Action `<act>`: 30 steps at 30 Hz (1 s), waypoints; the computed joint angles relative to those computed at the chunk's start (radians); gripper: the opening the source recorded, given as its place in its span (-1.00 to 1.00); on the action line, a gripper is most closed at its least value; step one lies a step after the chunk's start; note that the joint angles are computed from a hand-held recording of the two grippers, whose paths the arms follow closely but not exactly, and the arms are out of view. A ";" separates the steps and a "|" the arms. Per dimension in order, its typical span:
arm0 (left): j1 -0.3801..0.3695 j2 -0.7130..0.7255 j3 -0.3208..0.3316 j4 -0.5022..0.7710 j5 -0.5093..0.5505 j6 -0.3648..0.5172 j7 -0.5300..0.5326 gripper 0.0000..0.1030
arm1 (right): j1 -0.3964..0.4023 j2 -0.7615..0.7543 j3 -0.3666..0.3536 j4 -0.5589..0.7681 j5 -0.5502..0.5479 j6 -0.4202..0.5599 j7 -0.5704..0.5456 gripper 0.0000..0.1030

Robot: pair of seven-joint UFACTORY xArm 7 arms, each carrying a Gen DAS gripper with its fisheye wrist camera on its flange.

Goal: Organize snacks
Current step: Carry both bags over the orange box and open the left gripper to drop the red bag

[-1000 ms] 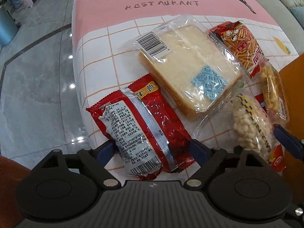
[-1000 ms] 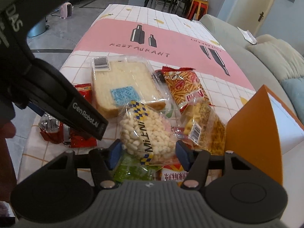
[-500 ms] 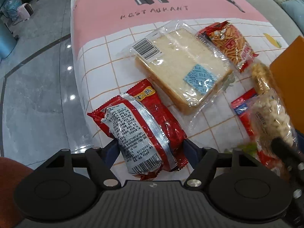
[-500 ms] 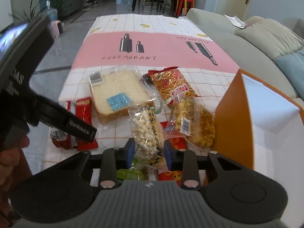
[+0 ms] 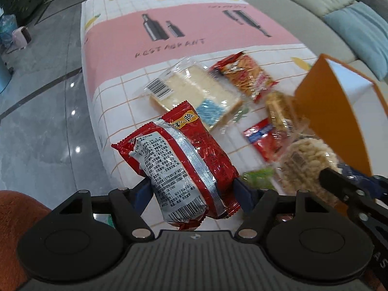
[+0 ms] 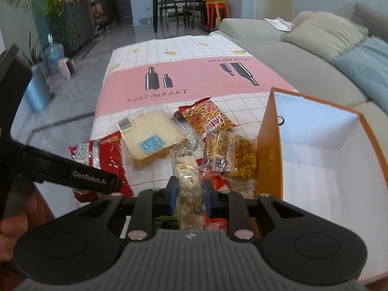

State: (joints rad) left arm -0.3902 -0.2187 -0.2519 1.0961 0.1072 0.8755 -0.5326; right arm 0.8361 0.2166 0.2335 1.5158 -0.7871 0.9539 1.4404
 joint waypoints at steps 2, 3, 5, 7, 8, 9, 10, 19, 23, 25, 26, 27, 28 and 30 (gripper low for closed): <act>-0.007 -0.019 -0.002 -0.002 -0.007 -0.002 0.011 0.60 | 0.003 -0.014 0.003 -0.008 0.005 0.004 0.020 -0.61; -0.010 -0.028 -0.004 -0.002 -0.009 -0.002 0.016 0.60 | 0.007 -0.013 0.006 -0.001 0.000 0.017 0.020 -0.61; -0.014 -0.046 -0.009 -0.003 -0.011 -0.001 0.023 0.60 | 0.017 -0.019 0.011 0.006 -0.019 0.043 0.023 -0.61; -0.018 -0.059 -0.013 0.001 -0.015 0.008 0.032 0.60 | 0.020 -0.034 0.016 0.000 -0.035 0.048 0.040 -0.61; -0.018 -0.067 -0.017 0.003 -0.013 0.010 0.032 0.60 | 0.022 -0.041 0.019 -0.001 -0.042 0.054 0.049 -0.61; -0.018 -0.075 -0.021 0.005 -0.012 0.011 0.029 0.60 | 0.023 -0.047 0.023 -0.001 -0.051 0.062 0.056 -0.61; -0.017 -0.082 -0.022 0.005 -0.010 0.011 0.029 0.60 | 0.025 -0.056 0.027 -0.004 -0.061 0.070 0.062 -0.61; -0.012 -0.101 -0.051 0.065 0.028 0.002 0.030 0.60 | 0.005 -0.132 0.066 -0.026 -0.144 0.110 0.117 -0.61; -0.021 -0.079 -0.066 0.116 0.043 -0.012 0.045 0.60 | -0.019 -0.177 0.089 -0.045 -0.167 0.140 0.126 -0.61; -0.029 -0.058 -0.076 0.146 0.055 -0.022 0.053 0.60 | -0.034 -0.199 0.102 -0.056 -0.172 0.166 0.120 -0.61; -0.035 -0.044 -0.081 0.164 0.062 -0.027 0.058 0.60 | -0.042 -0.210 0.108 -0.063 -0.173 0.177 0.120 -0.61; -0.041 -0.033 -0.084 0.178 0.066 -0.032 0.064 0.60 | -0.050 -0.223 0.114 -0.072 -0.173 0.188 0.120 -0.61; -0.048 -0.019 -0.088 0.195 0.072 -0.037 0.070 0.60 | -0.060 -0.237 0.120 -0.083 -0.171 0.198 0.119 -0.61; -0.065 0.017 -0.095 0.233 0.082 -0.044 0.084 0.60 | -0.080 -0.265 0.133 -0.105 -0.162 0.222 0.117 -0.61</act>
State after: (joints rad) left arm -0.4552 -0.2014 -0.3467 1.3290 0.1895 0.8311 -0.4485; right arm 0.7558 -0.0486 0.3665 1.4112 -0.9489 1.1758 1.5576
